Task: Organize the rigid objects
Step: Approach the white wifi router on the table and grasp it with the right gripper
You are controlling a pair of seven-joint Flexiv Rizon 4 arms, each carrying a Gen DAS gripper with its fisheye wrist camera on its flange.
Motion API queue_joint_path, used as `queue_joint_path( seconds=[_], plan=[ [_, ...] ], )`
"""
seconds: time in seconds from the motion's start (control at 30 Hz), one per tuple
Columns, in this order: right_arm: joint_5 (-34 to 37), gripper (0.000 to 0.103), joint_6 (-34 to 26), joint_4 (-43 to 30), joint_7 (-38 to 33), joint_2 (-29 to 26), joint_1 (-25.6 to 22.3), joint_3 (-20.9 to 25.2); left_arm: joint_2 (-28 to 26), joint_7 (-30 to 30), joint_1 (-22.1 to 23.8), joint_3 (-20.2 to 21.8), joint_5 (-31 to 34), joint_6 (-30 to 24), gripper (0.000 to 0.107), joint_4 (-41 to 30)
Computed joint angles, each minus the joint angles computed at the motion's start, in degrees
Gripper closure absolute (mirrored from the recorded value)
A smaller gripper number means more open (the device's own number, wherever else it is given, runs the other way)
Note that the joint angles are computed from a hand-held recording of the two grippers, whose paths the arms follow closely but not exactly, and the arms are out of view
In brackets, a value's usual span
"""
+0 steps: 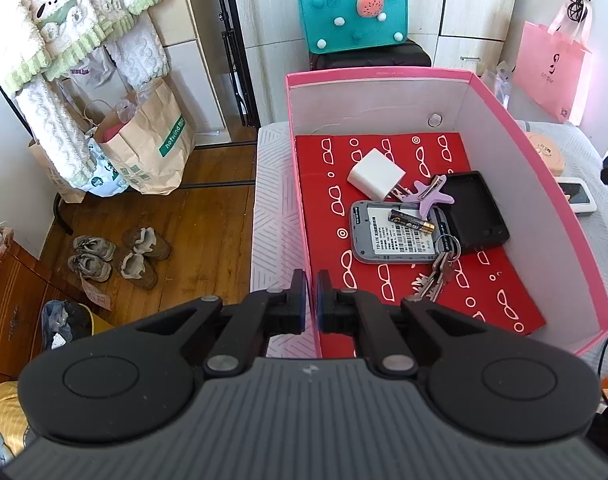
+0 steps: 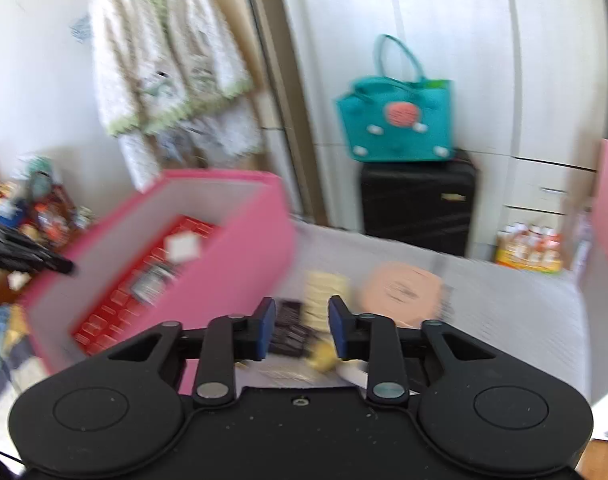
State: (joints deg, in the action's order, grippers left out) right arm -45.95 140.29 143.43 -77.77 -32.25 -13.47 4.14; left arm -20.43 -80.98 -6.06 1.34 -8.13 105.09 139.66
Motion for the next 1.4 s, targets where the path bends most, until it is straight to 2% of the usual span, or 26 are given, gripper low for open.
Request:
queue_joint_path(
  seconds=[0.03, 0.2, 0.3, 0.33, 0.37, 0.47, 0.57, 0.63, 0.7, 0.83, 0.93, 1.13, 1.27, 1.4],
  plan=[
    [2.14, 0.054, 0.02, -0.06, -0.80, -0.56, 0.57, -0.50, -0.16, 0.07, -0.79, 0.66, -0.30, -0.17, 0.101, -0.24],
    [9.85, 0.050, -2.76, -1.47, -4.51, -3.29, 2.26, -2.14, -1.40, 0.68, -6.95, 5.66, -2.86, -0.40, 0.101, -1.37],
    [9.41, 0.041, -4.73, -2.80, -5.75, -5.01, 1.36, -1.63, -2.31, 1.45, -12.65, 10.16, -5.45, -0.12, 0.101, -1.87],
    [9.37, 0.033, -5.01, -3.18, -6.74, -5.52, 1.33, -1.57, -2.64, 1.92, -14.17, 11.30, -6.22, 0.05, 0.100, -1.97],
    [9.38, 0.027, -4.99, -3.36, -8.45, -6.02, 1.44, -1.72, -2.62, 2.24, -14.35, 11.30, -6.69, 0.00, 0.100, -1.97],
    [8.61, 0.027, -6.10, -5.25, -12.67, -7.64, 1.70, -1.87, -2.32, 2.54, -13.90, 10.60, -7.74, -0.42, 0.100, -1.92],
    [3.52, 0.019, -7.98, -8.60, -10.41, -9.76, -2.23, 0.20, -2.57, 2.97, -15.31, 11.61, -8.87, -0.44, 0.100, -2.02],
    [-4.90, 0.016, -8.16, -11.13, -6.76, -11.60, -7.17, 1.92, -2.65, 3.52, -17.22, 13.15, -9.92, -1.30, 0.100, -2.38],
    [-11.76, 0.012, -7.99, -13.36, -3.85, -12.99, -9.50, 1.79, -2.85, 3.82, -19.04, 14.66, -10.61, -1.82, 0.100, -2.70],
    [-22.79, 0.009, -5.28, -18.17, 2.30, -16.18, -11.47, -0.15, -3.04, 3.94, -19.78, 15.20, -10.97, -1.97, 0.100, -2.87],
    [-28.36, 0.006, -3.15, -21.40, 7.49, -17.91, -11.34, -2.18, -2.99, 3.76, -19.66, 14.97, -11.01, -2.12, 0.100, -2.89],
    [-31.71, 0.006, 1.19, -22.63, 8.06, -18.59, -8.33, -6.83, -2.89, 3.52, -19.00, 14.41, -10.69, -1.92, 0.100, -2.71],
    [-32.96, 0.010, 1.08, -18.89, 2.35, -15.80, -5.63, -10.84, -2.81, 3.21, -17.40, 12.97, -10.14, -1.00, 0.100, -2.35],
    [-33.63, 0.010, -0.61, -14.09, -2.96, -12.88, -5.28, -12.12, -3.39, 3.67, -16.65, 11.90, -10.12, 2.00, 0.100, -1.49]
  ],
)
